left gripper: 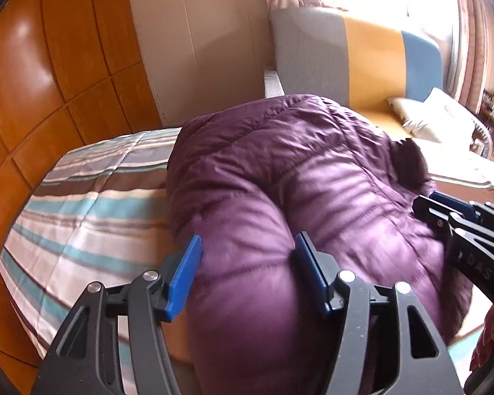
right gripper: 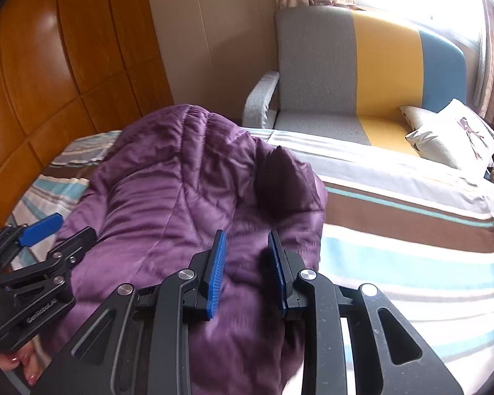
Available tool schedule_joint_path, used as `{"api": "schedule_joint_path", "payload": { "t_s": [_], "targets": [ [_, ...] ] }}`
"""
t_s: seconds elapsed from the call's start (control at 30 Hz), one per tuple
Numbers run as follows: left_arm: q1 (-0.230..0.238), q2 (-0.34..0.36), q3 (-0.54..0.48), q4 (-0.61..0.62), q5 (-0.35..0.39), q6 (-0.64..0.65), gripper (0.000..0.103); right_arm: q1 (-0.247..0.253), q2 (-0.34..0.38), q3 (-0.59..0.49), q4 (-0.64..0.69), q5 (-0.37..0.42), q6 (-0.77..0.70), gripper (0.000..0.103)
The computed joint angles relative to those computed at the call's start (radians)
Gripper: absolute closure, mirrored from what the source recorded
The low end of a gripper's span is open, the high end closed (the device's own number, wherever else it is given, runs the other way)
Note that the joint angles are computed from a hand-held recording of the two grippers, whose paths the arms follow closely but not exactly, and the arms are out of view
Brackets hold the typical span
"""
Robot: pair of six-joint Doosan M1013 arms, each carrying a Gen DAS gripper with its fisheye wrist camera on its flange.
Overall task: Fold large clothes
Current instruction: 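Press the rolled bundle down onto the bed with both grippers, then open both grippers and pull them back from the folded jacket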
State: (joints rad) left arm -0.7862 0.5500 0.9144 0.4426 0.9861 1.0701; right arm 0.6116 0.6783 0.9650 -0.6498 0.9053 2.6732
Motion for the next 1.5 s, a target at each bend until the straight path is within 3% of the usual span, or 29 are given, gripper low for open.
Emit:
{"api": "schedule_joint_path", "payload": {
  "t_s": [0.13, 0.23, 0.37, 0.57, 0.63, 0.7, 0.73, 0.77, 0.9, 1.07, 1.13, 1.33, 1.5],
  "targets": [
    [-0.014, -0.056, 0.098, 0.048, -0.046, -0.038, 0.042, 0.018, -0.028, 0.064, -0.006, -0.026, 0.043, 0.077],
    [-0.014, -0.062, 0.125, 0.046, -0.059, -0.049, 0.042, 0.019, -0.018, 0.075, 0.014, -0.024, 0.042, 0.077],
    [-0.032, -0.062, 0.16, 0.147, -0.075, -0.077, 0.042, 0.022, -0.009, 0.089, -0.012, -0.041, 0.067, 0.077],
    [-0.02, -0.086, 0.163, 0.069, -0.065, -0.063, 0.041, 0.027, -0.035, 0.111, -0.018, -0.06, 0.091, 0.077],
    [-0.025, -0.101, 0.174, 0.08, -0.053, -0.087, 0.018, 0.036, -0.057, 0.134, -0.045, -0.066, 0.128, 0.077],
    [-0.026, -0.126, 0.2, 0.074, -0.059, -0.113, 0.005, 0.044, -0.076, 0.152, -0.064, -0.074, 0.144, 0.071],
    [-0.025, -0.136, 0.212, 0.063, -0.064, -0.117, 0.002, 0.05, -0.085, 0.163, -0.075, -0.082, 0.148, 0.063],
    [-0.027, -0.148, 0.227, 0.063, -0.066, -0.128, 0.002, 0.06, -0.096, 0.175, -0.092, -0.091, 0.147, 0.054],
    [-0.049, -0.181, 0.271, 0.111, -0.039, -0.164, 0.002, 0.09, -0.123, 0.207, -0.129, -0.104, 0.116, 0.038],
    [-0.074, -0.212, 0.308, 0.143, 0.015, -0.171, 0.002, 0.138, -0.142, 0.235, -0.243, -0.043, 0.136, 0.008],
    [-0.081, -0.238, 0.343, 0.165, -0.01, -0.199, 0.002, 0.154, -0.143, 0.237, -0.293, -0.007, 0.153, 0.003],
    [-0.088, -0.295, 0.407, 0.179, -0.066, -0.252, 0.002, 0.183, -0.152, 0.264, -0.365, 0.073, 0.27, 0.003],
    [-0.097, -0.324, 0.447, 0.243, -0.098, -0.334, 0.002, 0.197, -0.161, 0.279, -0.381, 0.086, 0.333, 0.003]
  ]
}}
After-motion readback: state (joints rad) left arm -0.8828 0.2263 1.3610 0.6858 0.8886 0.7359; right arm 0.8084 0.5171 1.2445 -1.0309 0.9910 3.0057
